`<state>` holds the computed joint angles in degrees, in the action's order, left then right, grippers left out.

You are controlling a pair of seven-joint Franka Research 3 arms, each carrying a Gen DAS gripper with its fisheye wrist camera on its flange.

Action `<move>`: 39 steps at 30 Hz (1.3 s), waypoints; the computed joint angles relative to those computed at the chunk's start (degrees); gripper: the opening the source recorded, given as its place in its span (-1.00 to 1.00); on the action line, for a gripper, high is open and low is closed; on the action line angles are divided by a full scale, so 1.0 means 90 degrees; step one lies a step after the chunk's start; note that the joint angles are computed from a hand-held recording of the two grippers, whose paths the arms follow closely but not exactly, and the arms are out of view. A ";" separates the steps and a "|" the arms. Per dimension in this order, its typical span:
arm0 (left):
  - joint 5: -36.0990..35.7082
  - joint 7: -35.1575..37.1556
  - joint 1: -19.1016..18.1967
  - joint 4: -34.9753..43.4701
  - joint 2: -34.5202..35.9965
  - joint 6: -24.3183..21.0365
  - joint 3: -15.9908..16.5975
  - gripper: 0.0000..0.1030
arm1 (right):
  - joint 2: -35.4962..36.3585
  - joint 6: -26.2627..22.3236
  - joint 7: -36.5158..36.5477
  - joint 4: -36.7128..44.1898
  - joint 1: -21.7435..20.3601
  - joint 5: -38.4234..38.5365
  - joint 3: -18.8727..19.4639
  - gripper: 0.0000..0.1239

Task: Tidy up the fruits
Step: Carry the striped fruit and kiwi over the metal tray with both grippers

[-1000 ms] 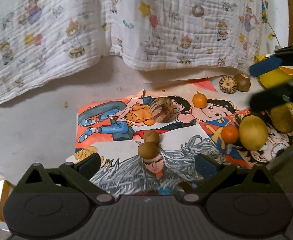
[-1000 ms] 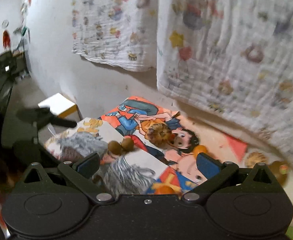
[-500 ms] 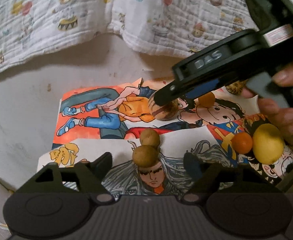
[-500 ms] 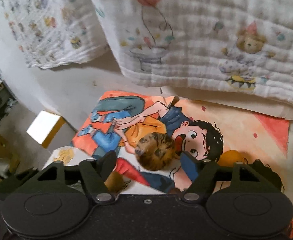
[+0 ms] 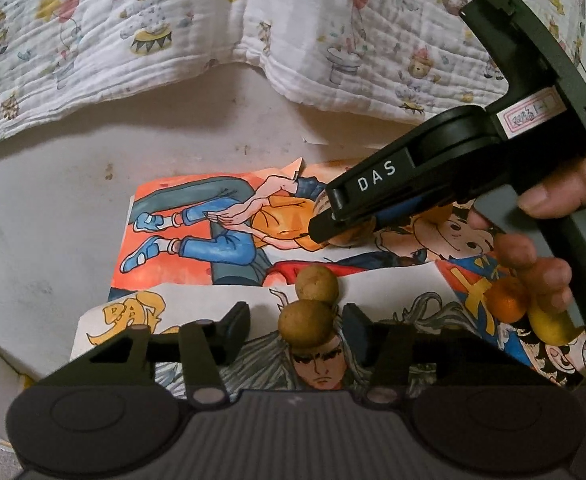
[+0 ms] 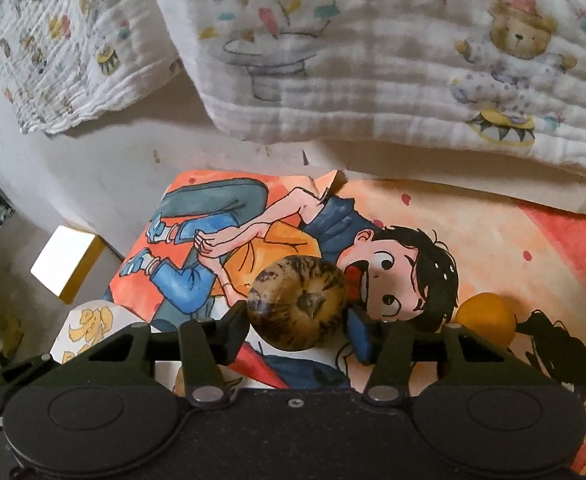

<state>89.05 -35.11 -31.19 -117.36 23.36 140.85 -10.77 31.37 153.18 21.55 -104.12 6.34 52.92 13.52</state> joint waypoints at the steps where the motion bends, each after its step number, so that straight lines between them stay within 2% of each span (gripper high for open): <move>1: -0.0024 0.0020 0.0000 0.0007 0.0009 -0.0011 -0.0002 -0.11 | -0.0002 0.0018 -0.0034 -0.0012 -0.0014 0.0028 0.0018 -0.14; 2: -0.0024 0.0011 -0.0006 0.0012 0.0013 -0.0017 -0.0001 -0.15 | -0.0013 0.0049 -0.0077 -0.0037 -0.0022 0.0054 0.0033 -0.15; 4: 0.0103 -0.0101 0.0007 -0.0013 -0.0006 0.0087 0.0010 -0.37 | -0.0039 0.0098 -0.0139 -0.0079 -0.0026 0.0092 0.0049 -0.15; 13: 0.0143 -0.0267 0.0080 -0.0159 -0.0155 0.0257 -0.0051 -0.39 | -0.0160 -0.0198 -0.0102 -0.0190 -0.0129 0.0220 0.0006 -0.17; 21: -0.0076 -0.0299 -0.0013 -0.0397 -0.0456 0.0175 -0.0217 -0.39 | -0.0746 -0.0831 -0.1030 -0.0762 -0.0457 0.1216 -0.0023 -0.17; 28: -0.0446 -0.0247 -0.0296 -0.0521 -0.0685 -0.0265 -0.0466 -0.39 | -0.1623 -0.1560 -0.1980 -0.1654 -0.0465 0.1868 -0.0530 -0.17; 39: -0.0885 -0.0583 -0.0891 -0.0644 -0.0962 -0.1091 -0.0844 -0.39 | -0.2931 -0.2506 -0.3396 -0.3057 -0.0532 0.2125 -0.1428 -0.17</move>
<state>81.09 -40.35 -39.21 -123.16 14.71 131.04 -18.37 4.99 130.63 -9.01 -131.63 1.55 72.05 0.67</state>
